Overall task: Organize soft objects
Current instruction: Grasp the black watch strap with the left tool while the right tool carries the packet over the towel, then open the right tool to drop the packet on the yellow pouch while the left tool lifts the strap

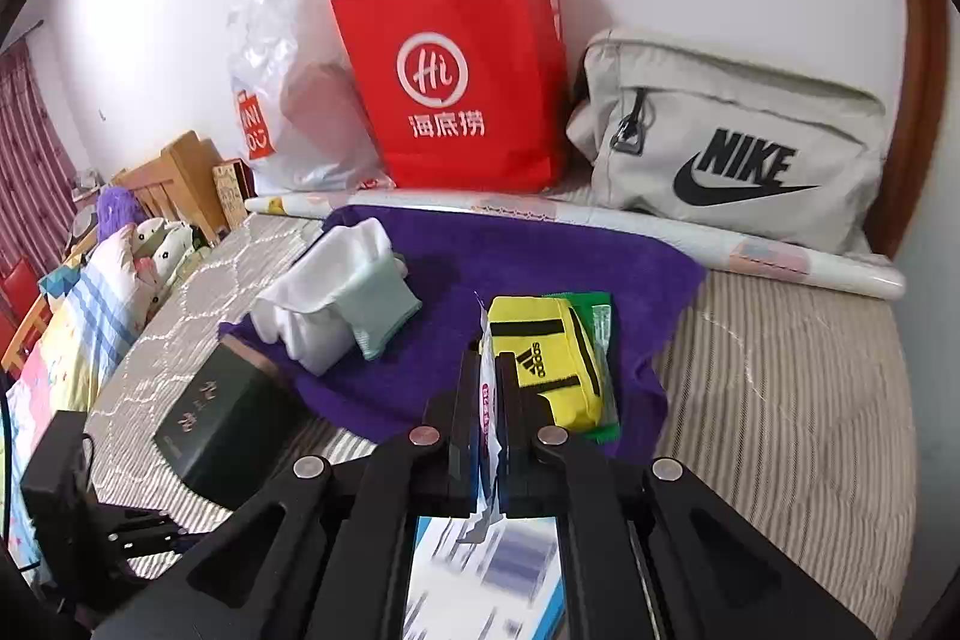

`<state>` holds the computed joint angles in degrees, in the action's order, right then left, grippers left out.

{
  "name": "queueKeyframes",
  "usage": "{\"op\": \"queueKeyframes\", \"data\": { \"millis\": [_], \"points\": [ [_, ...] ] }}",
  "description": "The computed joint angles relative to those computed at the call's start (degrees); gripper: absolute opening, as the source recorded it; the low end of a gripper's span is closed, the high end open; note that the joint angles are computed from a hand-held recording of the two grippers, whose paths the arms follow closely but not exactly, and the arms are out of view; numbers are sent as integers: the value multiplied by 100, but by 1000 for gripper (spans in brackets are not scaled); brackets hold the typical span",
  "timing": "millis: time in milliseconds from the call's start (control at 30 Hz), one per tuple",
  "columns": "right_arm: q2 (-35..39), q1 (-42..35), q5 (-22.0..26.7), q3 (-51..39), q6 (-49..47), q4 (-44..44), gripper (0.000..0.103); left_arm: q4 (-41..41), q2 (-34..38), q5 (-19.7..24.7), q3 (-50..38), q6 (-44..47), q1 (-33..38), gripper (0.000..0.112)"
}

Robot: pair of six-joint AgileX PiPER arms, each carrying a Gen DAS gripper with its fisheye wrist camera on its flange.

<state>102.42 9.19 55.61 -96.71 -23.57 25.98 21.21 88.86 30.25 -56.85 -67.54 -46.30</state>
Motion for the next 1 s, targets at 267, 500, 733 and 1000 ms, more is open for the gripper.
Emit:
{"op": "queueKeyframes", "data": {
  "millis": [267,500,733,1000],
  "points": [
    [1078,50,321,-1032,174,-176,4,152,747,1104,-1041,-459,-295,25],
    [1465,6,516,-1431,142,-273,5,494,942,1317,-1227,-1179,-500,43],
    [1737,-109,723,-1668,57,-88,7,963,1442,2029,-1828,-1372,-814,31],
    [1672,-77,624,-1484,-212,107,45,808,1237,1871,-1632,-1289,-722,21]
  ]
}}
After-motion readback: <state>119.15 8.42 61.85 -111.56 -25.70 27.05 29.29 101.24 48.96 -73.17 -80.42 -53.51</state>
